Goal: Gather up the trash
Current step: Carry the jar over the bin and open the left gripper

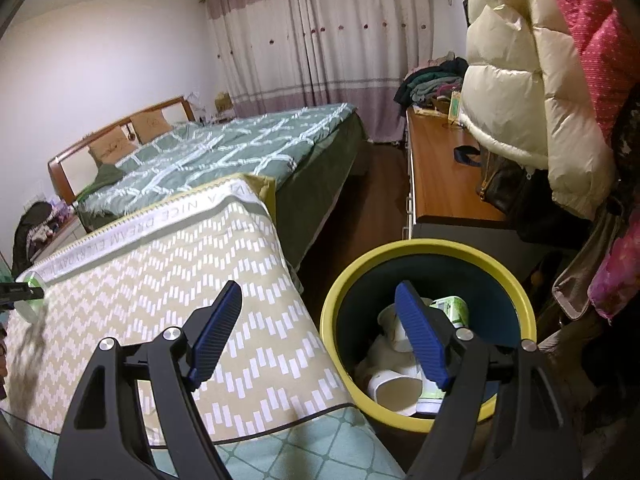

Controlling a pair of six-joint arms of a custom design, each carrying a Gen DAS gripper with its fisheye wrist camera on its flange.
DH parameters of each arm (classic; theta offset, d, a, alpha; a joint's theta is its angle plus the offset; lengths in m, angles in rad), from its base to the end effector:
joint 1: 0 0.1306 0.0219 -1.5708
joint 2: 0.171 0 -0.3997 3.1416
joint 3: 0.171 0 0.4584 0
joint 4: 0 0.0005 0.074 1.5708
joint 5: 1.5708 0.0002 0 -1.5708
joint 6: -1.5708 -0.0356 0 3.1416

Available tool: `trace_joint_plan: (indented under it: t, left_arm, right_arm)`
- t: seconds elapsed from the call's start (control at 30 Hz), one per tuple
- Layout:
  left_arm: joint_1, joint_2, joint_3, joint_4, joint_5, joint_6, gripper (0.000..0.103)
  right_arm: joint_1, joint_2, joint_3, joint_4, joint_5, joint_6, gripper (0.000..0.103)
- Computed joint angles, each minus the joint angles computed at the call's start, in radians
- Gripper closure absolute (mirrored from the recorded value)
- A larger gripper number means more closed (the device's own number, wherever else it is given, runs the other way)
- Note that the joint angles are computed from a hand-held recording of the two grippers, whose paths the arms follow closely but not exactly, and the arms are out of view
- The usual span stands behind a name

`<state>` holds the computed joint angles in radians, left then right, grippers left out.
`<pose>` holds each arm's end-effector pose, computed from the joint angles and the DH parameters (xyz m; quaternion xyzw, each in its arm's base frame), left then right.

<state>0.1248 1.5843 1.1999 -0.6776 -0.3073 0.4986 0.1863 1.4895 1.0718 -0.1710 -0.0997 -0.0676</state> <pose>0.5668 0.0815 0.2573 -0.3300 0.8985 0.0993 0.2719 0.5572 0.1081 0.2818 -0.0757 0.8778 0.1032 0.4616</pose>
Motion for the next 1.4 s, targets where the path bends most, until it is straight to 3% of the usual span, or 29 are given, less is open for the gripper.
trace_joint_plan:
  t: [0.3, 0.5, 0.67, 0.87, 1.17, 1.2, 1.23, 1.27, 1.33, 1.4]
  left_arm:
    - [-0.145, -0.023, 0.032, 0.037, 0.051, -0.051, 0.053]
    - [-0.280, 0.035, 0.136, 0.049, 0.108, -0.097, 0.053]
    - [-0.392, 0.141, 0.280, 0.032, 0.157, -0.141, 0.053]
    - [-0.504, 0.317, 0.505, -0.041, 0.194, -0.163, 0.053]
    - [-0.578, 0.563, 0.822, -0.190, 0.185, -0.177, 0.052]
    - [-0.581, 0.582, 0.845, -0.200, 0.177, -0.176, 0.049]
    - [-0.583, 0.598, 0.863, -0.203, 0.166, -0.176, 0.028]
    - [-0.581, 0.598, 0.860, -0.192, 0.157, -0.181, 0.014]
    - [-0.587, 0.583, 0.833, -0.159, 0.109, -0.193, 0.014]
    - [-0.582, 0.520, 0.751, -0.109, 0.110, -0.189, 0.014]
  right_arm:
    - [-0.042, -0.065, -0.062, -0.029, -0.042, 0.039, 0.028]
    - [-0.104, -0.115, -0.093, -0.064, -0.071, 0.068, 0.028]
    - [-0.154, -0.178, -0.131, -0.082, -0.114, 0.124, 0.028]
    - [-0.235, -0.215, -0.159, -0.085, -0.137, 0.135, 0.028]
    - [-0.331, -0.201, -0.152, -0.084, -0.177, 0.099, 0.028]
    - [-0.337, -0.199, -0.151, -0.084, -0.182, 0.095, 0.028]
    - [-0.341, -0.196, -0.150, -0.084, -0.186, 0.093, 0.028]
    - [-0.341, -0.193, -0.147, -0.086, -0.186, 0.091, 0.028]
    - [-0.343, -0.192, -0.145, -0.091, -0.192, 0.089, 0.028]
    - [-0.343, -0.196, -0.146, -0.096, -0.202, 0.092, 0.028]
